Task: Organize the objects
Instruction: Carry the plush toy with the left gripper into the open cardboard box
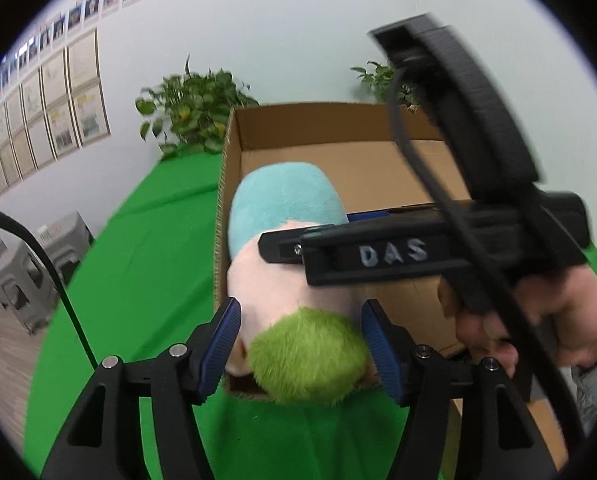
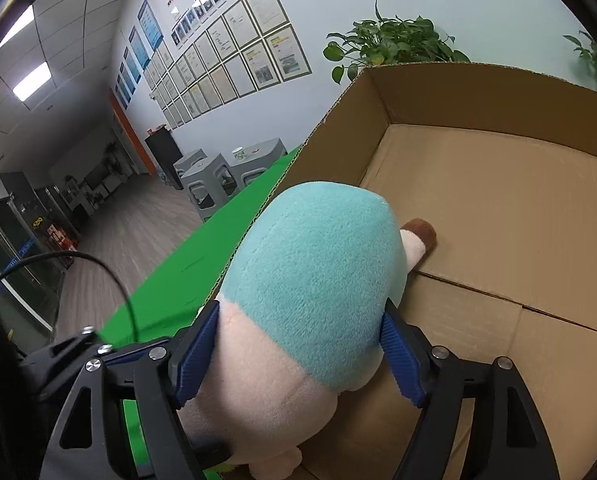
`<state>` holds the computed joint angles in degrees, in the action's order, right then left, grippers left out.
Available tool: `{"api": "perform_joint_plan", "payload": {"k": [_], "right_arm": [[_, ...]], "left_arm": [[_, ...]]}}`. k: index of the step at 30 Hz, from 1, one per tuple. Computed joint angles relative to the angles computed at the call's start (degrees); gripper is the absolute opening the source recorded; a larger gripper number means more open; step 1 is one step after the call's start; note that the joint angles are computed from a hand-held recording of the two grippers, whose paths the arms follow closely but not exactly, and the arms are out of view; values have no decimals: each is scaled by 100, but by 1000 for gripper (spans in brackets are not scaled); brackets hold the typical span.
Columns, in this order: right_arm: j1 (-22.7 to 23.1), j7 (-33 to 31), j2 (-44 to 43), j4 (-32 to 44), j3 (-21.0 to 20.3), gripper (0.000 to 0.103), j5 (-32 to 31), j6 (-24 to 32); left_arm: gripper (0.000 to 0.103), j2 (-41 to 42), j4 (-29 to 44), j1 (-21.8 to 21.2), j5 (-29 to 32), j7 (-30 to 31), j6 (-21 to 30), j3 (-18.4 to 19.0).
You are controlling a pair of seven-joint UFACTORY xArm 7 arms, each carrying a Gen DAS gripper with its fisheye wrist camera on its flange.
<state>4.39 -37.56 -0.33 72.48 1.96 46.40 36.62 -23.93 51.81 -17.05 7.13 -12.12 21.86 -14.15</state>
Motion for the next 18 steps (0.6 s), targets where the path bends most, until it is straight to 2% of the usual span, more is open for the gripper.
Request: {"api": "perform_joint_plan", "payload": {"k": [2, 4, 8, 10, 12, 15, 18], "right_arm": [[32, -8, -50, -88, 20, 74, 55, -91], [75, 130, -257, -261, 35, 75, -36, -144], [111, 674, -397, -236, -43, 93, -262, 8], [96, 1089, -498, -278, -98, 96, -401, 171], [100, 1234, -719, -430, -154, 100, -470, 215], [157, 1380, -1071, -685, -247, 103, -467, 85], [234, 1652, -1128, -640, -320, 102, -588, 382]], "left_arm": [[62, -189, -97, 135, 139, -149, 50, -82], [62, -386, -210, 78, 29, -182, 169, 3], [62, -535, -290, -55, -306, -114, 304, 213], [62, -453, -210, 65, -245, -89, 329, 195], [62, -452, -191, 113, -231, -101, 364, 175], [62, -459, -171, 63, -369, -63, 403, 257], [63, -498, -213, -20, -537, -9, 428, 342]]}}
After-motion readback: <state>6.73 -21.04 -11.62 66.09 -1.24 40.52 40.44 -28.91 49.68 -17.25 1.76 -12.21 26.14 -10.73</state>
